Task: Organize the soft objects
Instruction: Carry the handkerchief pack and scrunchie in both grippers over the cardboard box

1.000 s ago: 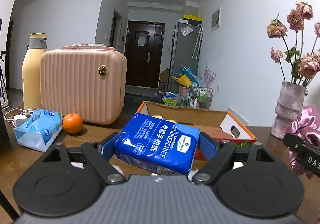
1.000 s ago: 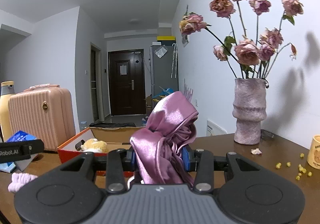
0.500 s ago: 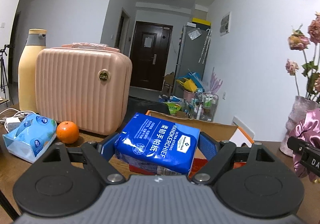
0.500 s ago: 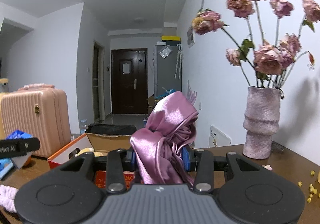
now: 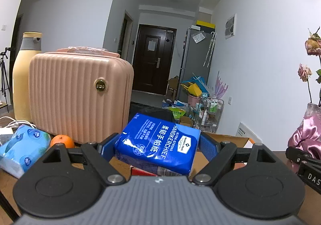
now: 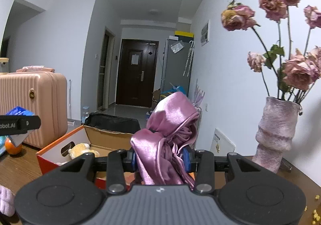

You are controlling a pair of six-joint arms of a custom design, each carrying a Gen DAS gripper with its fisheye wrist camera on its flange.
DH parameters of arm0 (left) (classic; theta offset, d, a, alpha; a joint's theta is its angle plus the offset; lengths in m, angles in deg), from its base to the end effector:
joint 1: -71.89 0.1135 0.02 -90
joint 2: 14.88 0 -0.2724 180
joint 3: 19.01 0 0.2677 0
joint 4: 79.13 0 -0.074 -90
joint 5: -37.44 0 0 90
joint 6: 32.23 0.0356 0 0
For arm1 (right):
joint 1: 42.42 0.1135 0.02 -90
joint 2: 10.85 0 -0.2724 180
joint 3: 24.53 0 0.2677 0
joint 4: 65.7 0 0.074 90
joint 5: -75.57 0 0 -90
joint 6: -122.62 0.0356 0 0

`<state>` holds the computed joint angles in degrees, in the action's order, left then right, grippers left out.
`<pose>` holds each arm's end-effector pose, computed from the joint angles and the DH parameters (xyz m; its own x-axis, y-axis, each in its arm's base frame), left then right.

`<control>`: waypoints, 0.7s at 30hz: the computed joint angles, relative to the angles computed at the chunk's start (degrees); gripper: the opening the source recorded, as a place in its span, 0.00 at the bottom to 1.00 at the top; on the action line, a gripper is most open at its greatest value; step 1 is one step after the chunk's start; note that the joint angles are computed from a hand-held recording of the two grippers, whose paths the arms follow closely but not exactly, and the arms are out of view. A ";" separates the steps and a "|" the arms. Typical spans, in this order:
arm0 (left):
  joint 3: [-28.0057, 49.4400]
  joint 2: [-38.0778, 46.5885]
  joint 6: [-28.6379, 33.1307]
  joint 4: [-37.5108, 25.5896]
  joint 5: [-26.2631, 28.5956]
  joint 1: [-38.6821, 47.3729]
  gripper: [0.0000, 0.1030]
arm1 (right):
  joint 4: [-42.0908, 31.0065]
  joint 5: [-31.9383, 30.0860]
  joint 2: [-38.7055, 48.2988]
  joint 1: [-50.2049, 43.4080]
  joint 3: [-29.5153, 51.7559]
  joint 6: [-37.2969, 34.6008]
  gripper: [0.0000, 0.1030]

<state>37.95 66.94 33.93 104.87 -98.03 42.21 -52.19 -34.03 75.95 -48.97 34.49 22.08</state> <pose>0.2876 -0.1347 0.2353 -0.1894 -0.2183 -0.9573 -0.3368 0.9303 -0.1455 0.3450 -0.0276 0.2342 -0.2013 -0.1503 -0.9679 -0.2567 0.9617 -0.0960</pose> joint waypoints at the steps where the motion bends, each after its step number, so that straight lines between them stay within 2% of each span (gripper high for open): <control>1: 0.30 0.37 0.34 0.26 0.42 0.43 0.82 | -0.50 0.03 0.52 0.24 0.66 -0.35 0.39; 14: 6.88 8.59 4.63 2.73 3.66 4.26 0.82 | -5.15 1.36 9.26 3.22 10.70 -2.54 0.39; 21: 11.58 14.61 6.63 3.19 3.51 4.70 0.82 | -7.59 2.75 14.16 4.69 16.00 -4.46 0.39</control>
